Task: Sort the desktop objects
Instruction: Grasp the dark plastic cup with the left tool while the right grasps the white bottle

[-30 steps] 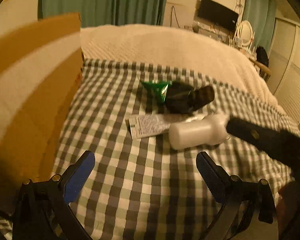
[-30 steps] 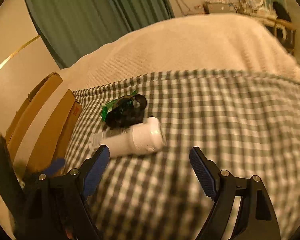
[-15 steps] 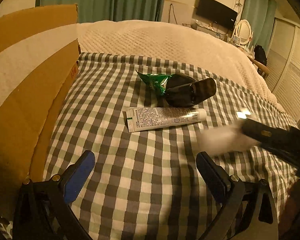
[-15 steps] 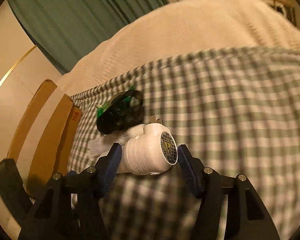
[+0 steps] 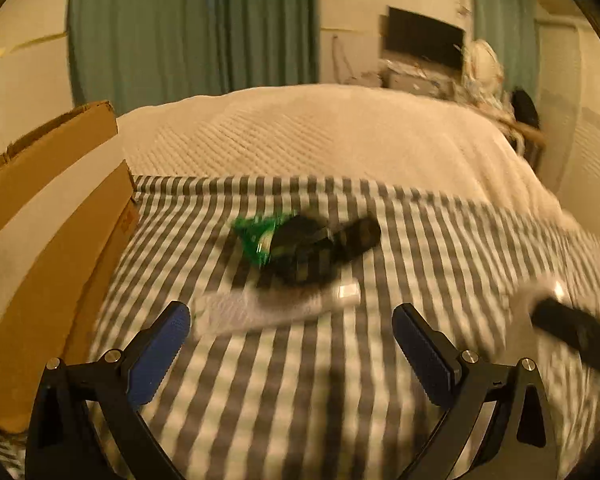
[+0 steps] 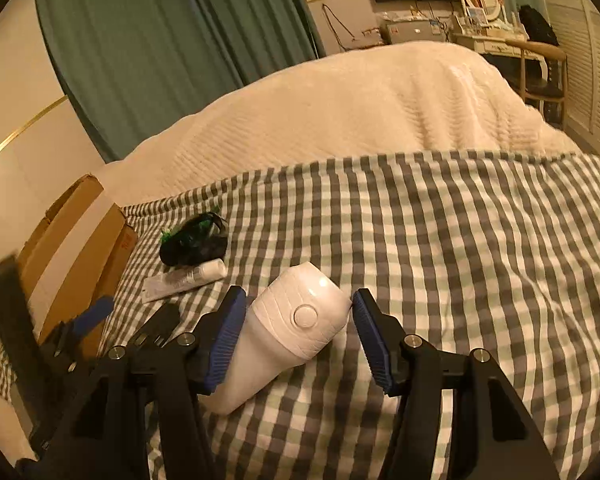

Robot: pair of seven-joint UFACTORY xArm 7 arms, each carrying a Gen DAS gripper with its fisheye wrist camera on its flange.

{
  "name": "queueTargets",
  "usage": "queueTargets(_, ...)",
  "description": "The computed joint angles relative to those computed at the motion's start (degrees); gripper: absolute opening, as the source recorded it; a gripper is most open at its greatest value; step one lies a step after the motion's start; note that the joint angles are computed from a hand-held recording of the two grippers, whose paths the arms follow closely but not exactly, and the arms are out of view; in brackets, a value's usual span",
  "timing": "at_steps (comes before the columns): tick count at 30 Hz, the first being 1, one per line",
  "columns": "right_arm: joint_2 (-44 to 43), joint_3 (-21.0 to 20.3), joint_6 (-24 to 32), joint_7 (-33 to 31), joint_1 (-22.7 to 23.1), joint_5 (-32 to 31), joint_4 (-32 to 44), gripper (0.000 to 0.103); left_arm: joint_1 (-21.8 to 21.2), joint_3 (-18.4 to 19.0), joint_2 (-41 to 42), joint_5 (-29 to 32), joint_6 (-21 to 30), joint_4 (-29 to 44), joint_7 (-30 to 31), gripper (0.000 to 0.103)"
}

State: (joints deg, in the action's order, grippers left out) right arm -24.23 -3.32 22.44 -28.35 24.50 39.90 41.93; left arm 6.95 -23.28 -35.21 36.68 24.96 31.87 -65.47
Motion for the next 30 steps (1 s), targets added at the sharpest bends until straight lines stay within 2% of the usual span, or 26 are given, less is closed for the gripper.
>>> queueTargets(3, 0.30, -0.96, -1.48, -1.17, 0.61, 1.67, 0.21, 0.055, 3.90, -1.47, 5.25, 1.69, -1.90, 3.29, -4.50, 0.101)
queueTargets(4, 0.48, -1.55, -1.34, -1.72, 0.59, 2.05, 0.40, 0.055, 3.92, -1.09, 7.37, 1.84, -1.76, 4.58, -4.74, 0.093)
queueTargets(5, 0.86, -1.78, -1.48, -1.96, 0.54, 2.50, 0.64, 0.055, 3.92, -1.15, 9.73, 2.12, -0.47, 6.32, -5.36, 0.089)
queueTargets(11, 4.17, -2.37, 0.18, -4.53, -0.29, 6.67, 2.13, 0.055, 1.69, -1.40, 17.85, 8.51, 5.89, 13.07, -7.32, 0.087)
queueTargets(13, 5.22, -1.93, 0.56, -5.30, -0.96, 7.87, 2.66, 0.055, 0.57, -0.34, 19.76, 9.42, 7.25, 14.53, -6.83, 0.087)
queueTargets(15, 5.78, -1.36, 0.97, -5.82, -1.86, 8.83, 2.94, 0.055, -1.04, 1.85, 20.88, 8.24, 6.75, 15.07, -5.53, 0.082)
queueTargets(16, 5.96, -1.21, 1.07, -6.24, -2.24, 9.41, 3.01, 0.055, -1.73, 2.85, 20.93, 8.04, 6.18, 14.90, -5.53, 0.068)
queueTargets(17, 6.09, -1.03, 1.20, -6.70, -2.62, 9.79, 3.15, 0.055, -2.52, 4.03, 20.34, 7.59, 5.24, 14.09, -5.56, 0.064)
queueTargets(18, 6.07, -0.68, 0.90, -6.93, -3.05, 10.01, 3.17, 0.055, -3.48, 5.19, 19.64, 6.92, 4.62, 13.33, -5.22, 0.064)
queueTargets(21, 5.74, -0.04, 0.65, -7.33, -3.74, 10.12, 3.04, 0.054, -5.56, 5.97, 17.37, 9.27, 7.08, 12.05, -6.90, 0.064)
queueTargets(22, 5.61, 0.12, 0.64, -7.44, -3.88, 10.08, 3.05, 0.049, -6.52, 6.68, 16.31, 9.33, 6.96, 11.37, -6.74, 0.064)
queueTargets(26, 4.71, 0.57, 0.80, -7.96, -3.91, 9.63, 3.22, 0.043, -9.18, 8.01, 10.51, 5.81, 9.00, 9.24, -4.02, 0.064)
queueTargets(30, 3.18, -0.63, 3.34, -9.11, -3.42, 11.04, 3.36, 0.038, -10.37, 7.83, 3.94, 0.46, 10.89, 6.64, -0.86, 0.064)
